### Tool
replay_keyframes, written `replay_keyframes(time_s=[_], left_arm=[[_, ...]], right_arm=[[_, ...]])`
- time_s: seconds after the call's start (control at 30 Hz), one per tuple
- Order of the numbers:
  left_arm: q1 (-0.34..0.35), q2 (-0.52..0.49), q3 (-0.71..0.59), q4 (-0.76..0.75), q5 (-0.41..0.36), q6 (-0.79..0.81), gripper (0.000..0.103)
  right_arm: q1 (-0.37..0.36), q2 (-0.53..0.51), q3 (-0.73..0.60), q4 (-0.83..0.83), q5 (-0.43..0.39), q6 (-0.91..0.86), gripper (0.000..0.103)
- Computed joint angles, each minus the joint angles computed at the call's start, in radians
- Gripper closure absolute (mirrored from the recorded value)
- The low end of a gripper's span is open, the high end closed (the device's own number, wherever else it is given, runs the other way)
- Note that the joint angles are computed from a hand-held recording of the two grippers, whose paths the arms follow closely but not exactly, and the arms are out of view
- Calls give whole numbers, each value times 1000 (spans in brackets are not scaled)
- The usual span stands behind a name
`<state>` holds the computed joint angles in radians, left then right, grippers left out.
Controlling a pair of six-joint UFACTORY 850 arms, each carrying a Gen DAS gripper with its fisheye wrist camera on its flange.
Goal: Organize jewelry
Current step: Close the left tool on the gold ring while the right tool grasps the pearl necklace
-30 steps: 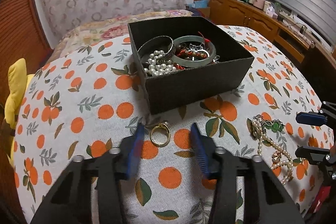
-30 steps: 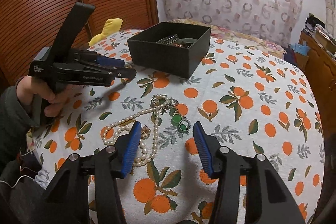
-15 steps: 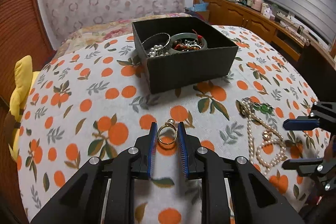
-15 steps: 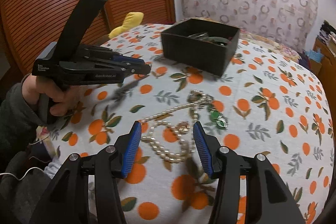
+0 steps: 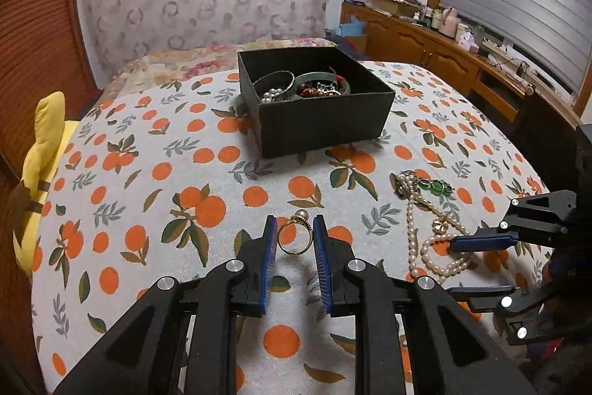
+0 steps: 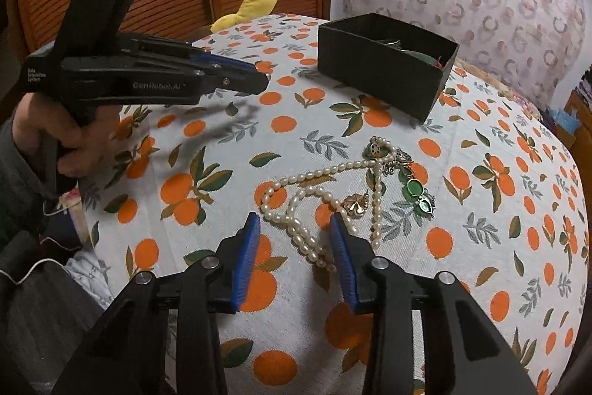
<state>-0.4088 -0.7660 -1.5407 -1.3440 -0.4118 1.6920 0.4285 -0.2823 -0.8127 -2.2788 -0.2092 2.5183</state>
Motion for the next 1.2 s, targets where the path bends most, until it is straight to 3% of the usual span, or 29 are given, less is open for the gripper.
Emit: replay_keyframes(time_s=[0.13, 0.2, 0.33, 0.37, 0.43, 0.53, 0.7, 0.93, 1.2], left_arm=[[1, 7, 9, -25, -4, 21, 85], [2, 9, 10, -31, -6, 24, 85], [3, 11, 13, -45, -11, 31, 85], [4, 12, 15, -49, -13, 35, 85], [4, 14, 17, -57, -16, 42, 85], [4, 17, 18, -68, -21, 50, 85], [5, 23, 26, -82, -24, 64, 85], [6, 23, 27, -80, -24, 64, 85], [6, 23, 28, -84, -24, 67, 85]], right_arm=[[-1, 8, 12, 24, -12, -27, 76], [-7, 13, 18, 5, -12, -7, 92], [-20, 17, 23, -100, -9, 98, 93], [-21, 23, 28, -123, -25, 127, 103], [-29, 36, 33, -184, -37, 200, 103], [-31, 51, 30, -144, -52, 156, 103], [-39, 53, 24, -210, -18, 211, 103], [-27, 35, 21, -60, -3, 55, 99], [-33, 22, 14, -35, 29, 9, 99]])
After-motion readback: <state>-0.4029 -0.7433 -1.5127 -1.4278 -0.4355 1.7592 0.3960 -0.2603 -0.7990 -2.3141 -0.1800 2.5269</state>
